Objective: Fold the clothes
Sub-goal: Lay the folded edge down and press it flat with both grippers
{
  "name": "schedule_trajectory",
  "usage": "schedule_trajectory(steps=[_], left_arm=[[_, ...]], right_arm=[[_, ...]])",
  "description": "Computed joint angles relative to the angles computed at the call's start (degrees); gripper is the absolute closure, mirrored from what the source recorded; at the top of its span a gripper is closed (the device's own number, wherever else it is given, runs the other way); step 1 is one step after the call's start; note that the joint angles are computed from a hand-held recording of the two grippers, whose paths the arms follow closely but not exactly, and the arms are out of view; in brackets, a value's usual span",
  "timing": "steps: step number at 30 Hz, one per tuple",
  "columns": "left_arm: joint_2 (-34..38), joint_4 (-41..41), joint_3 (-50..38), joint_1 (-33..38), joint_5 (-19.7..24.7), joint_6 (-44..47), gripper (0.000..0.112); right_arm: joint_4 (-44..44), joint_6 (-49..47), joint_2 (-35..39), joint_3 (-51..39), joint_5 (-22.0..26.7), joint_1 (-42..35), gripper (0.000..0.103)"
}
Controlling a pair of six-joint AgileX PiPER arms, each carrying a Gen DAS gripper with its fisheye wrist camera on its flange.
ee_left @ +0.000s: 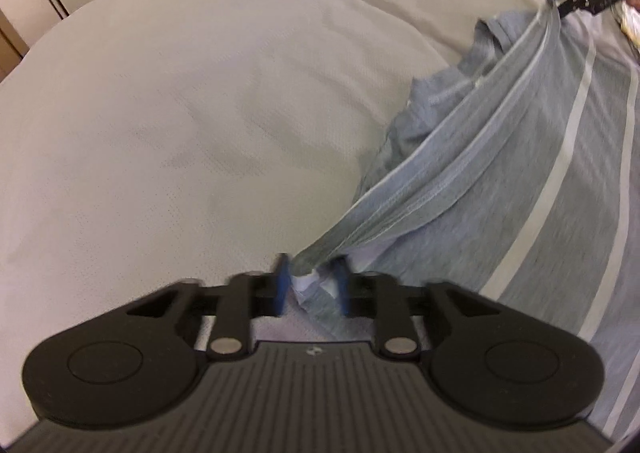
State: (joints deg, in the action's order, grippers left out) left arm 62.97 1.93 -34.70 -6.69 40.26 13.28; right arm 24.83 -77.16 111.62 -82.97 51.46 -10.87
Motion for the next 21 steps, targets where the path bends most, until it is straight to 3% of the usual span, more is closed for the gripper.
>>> schedule_trajectory(steps=[1, 3, 6, 13, 21], left_arm=[[-0.12, -1.62, -0.28, 1.13, 0.43, 1.52, 0.11], [-0.61, -4.93, -0.53, 3.5, 1.17, 4.08, 0.111], [-1.75, -10.6, -0.96, 8.28, 2.74, 8.24, 0.111], [-0.96, -17.39, -1.71, 16.45, 5.39, 12.24, 0.111], [-3.86, -18.34, -1.86, 17.12, 5.53, 13.48, 0.111]], right_arm=[[0.01, 0.11, 0.32, -0.69, 0.74, -0.09, 0.067], [-0.52, 0.44, 0.7, -1.7, 1.53, 0.05, 0.088], [-1.07, 2.01, 1.36, -3.69, 3.42, -0.11, 0.103], [1.0, 6.73, 2.7, -7.61, 4.95, -1.15, 0.103], [2.8, 6.09, 1.6, -5.97, 2.57, -1.45, 0.103]])
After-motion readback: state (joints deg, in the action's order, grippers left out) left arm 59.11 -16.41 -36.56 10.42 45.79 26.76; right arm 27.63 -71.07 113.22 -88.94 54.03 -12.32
